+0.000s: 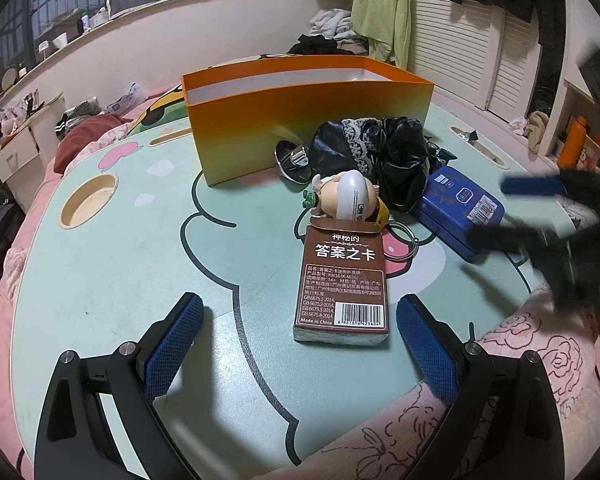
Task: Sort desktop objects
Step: 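Place the blue tin on the table beside the black cloth, right gripper, then reach into the orange box and grasp the clear plastic bag, left gripper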
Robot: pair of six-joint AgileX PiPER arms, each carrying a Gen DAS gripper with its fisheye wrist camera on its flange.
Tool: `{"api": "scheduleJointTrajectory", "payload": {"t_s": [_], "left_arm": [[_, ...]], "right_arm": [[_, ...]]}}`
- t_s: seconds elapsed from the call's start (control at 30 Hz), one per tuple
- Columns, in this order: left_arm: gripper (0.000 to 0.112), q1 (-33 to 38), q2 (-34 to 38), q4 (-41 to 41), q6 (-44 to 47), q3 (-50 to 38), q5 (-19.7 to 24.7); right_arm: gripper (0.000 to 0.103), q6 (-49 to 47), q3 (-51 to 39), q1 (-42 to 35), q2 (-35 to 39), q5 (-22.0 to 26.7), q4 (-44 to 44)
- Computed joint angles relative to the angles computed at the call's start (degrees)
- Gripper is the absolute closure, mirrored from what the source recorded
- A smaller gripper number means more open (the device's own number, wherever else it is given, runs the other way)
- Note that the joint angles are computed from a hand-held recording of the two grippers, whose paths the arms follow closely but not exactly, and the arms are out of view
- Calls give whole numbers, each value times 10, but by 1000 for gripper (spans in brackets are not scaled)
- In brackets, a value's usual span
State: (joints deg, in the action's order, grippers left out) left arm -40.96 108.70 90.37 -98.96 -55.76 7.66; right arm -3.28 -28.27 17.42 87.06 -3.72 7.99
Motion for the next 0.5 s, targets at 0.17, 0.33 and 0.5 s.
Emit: {"api": "scheduleJointTrajectory", "payload": {"t_s": [0.17, 0.33, 0.5], "left_arm": [[15, -2, 2, -7, 7, -1, 4], [15, 0, 2, -12, 13, -1, 2], [15, 7, 1, -34, 38, -2, -8]], "right_arm": [[0, -23, 58, 27, 64, -156, 55], [0, -44, 49, 37, 86, -176, 88], [0, -36, 54, 36, 87, -184, 81]]}}
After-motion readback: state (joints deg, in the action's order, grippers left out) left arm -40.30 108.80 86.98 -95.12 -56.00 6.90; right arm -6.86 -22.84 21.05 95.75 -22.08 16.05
